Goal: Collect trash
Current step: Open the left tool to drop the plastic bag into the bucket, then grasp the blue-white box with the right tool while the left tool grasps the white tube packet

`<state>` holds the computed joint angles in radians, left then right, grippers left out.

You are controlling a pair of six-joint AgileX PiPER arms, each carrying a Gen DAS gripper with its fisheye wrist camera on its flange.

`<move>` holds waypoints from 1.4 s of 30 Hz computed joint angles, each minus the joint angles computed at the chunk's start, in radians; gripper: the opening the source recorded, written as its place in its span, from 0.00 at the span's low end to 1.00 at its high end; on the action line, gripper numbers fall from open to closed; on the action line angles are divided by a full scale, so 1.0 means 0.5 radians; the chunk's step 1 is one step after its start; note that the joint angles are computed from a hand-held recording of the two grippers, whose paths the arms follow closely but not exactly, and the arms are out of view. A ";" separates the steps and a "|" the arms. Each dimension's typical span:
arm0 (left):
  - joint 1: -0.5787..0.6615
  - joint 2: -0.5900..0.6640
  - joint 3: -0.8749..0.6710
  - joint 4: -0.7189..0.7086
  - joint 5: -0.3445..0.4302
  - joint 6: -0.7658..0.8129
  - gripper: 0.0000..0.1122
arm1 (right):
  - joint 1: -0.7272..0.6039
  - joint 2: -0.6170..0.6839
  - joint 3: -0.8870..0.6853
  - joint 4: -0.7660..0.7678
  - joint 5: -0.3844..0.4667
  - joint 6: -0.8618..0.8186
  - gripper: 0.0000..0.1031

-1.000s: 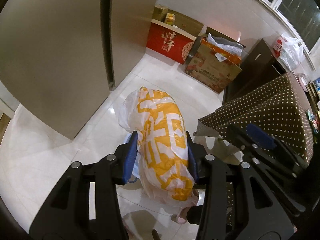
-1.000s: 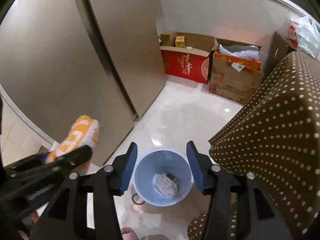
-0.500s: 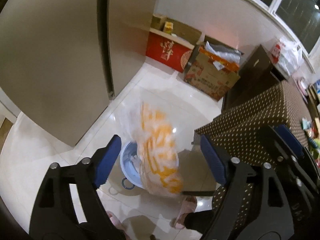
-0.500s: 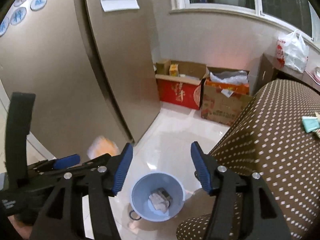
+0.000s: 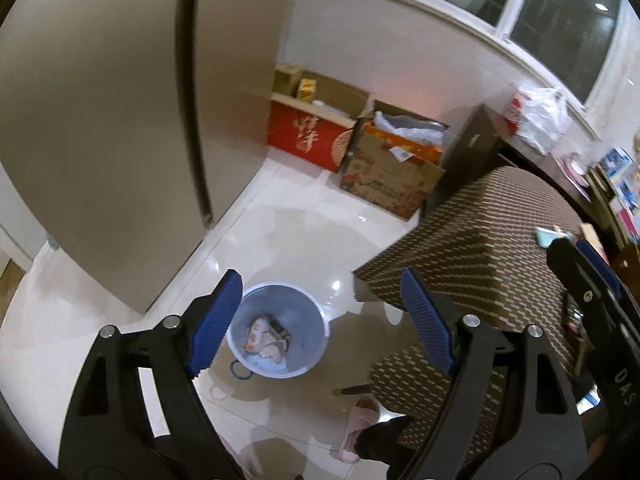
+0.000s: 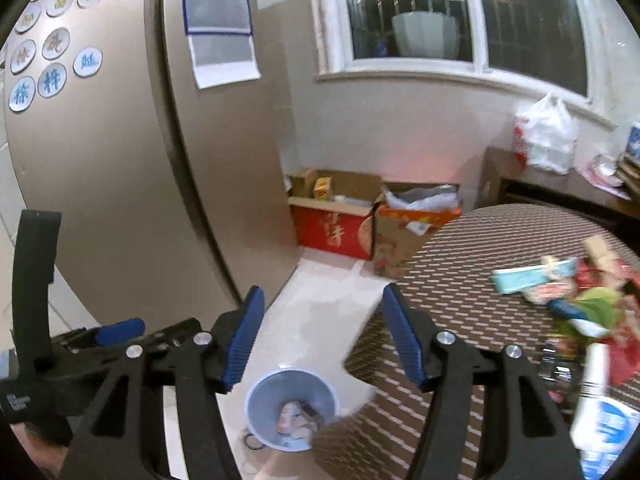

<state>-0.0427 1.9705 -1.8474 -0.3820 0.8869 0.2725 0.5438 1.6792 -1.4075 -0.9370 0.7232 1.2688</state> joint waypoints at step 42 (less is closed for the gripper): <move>-1.267 -0.333 0.342 0.327 -0.081 -0.224 0.74 | -0.690 -1.688 1.620 0.076 -0.013 -0.006 0.05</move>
